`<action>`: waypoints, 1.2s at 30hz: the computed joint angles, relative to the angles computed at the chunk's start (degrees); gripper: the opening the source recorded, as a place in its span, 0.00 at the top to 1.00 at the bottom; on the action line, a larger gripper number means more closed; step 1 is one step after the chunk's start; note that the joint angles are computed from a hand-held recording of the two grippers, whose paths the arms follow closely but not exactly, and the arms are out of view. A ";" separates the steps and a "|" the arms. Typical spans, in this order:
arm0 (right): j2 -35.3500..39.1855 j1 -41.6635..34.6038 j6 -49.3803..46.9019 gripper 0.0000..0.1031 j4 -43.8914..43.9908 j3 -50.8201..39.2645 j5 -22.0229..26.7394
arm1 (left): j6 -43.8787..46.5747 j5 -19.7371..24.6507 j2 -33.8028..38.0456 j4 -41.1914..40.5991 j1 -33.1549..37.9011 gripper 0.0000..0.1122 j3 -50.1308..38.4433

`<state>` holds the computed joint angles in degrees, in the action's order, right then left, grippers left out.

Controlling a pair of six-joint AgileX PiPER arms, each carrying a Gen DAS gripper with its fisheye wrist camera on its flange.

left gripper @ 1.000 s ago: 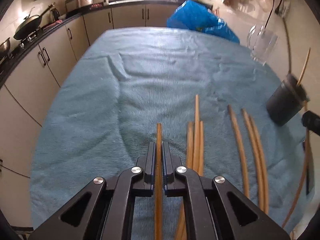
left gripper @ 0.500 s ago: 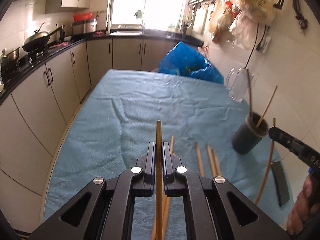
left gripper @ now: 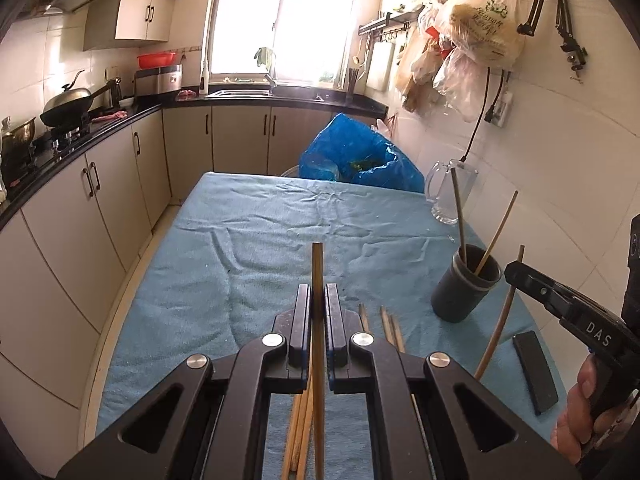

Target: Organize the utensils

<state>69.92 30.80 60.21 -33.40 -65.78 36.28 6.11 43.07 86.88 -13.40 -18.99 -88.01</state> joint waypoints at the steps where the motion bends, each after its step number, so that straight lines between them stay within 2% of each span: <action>1: -0.21 0.25 0.46 0.94 -0.62 0.03 0.18 | 0.17 -0.05 -0.21 -0.10 -0.11 0.95 0.13; 13: -1.84 4.48 6.46 0.94 -8.73 0.01 3.68 | -0.18 -0.20 -2.32 0.64 -1.15 0.95 0.73; 25: -2.91 6.44 8.74 0.94 -11.80 -0.16 5.96 | 0.37 0.20 -3.25 0.53 -1.46 0.95 0.88; 36: -4.14 6.03 8.91 0.94 -12.12 0.44 6.11 | -0.43 0.84 -3.21 1.33 -2.17 0.95 -0.42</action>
<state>65.77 36.83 69.12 -45.52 -65.34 42.39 5.68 43.91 83.67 -12.08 -21.16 -88.43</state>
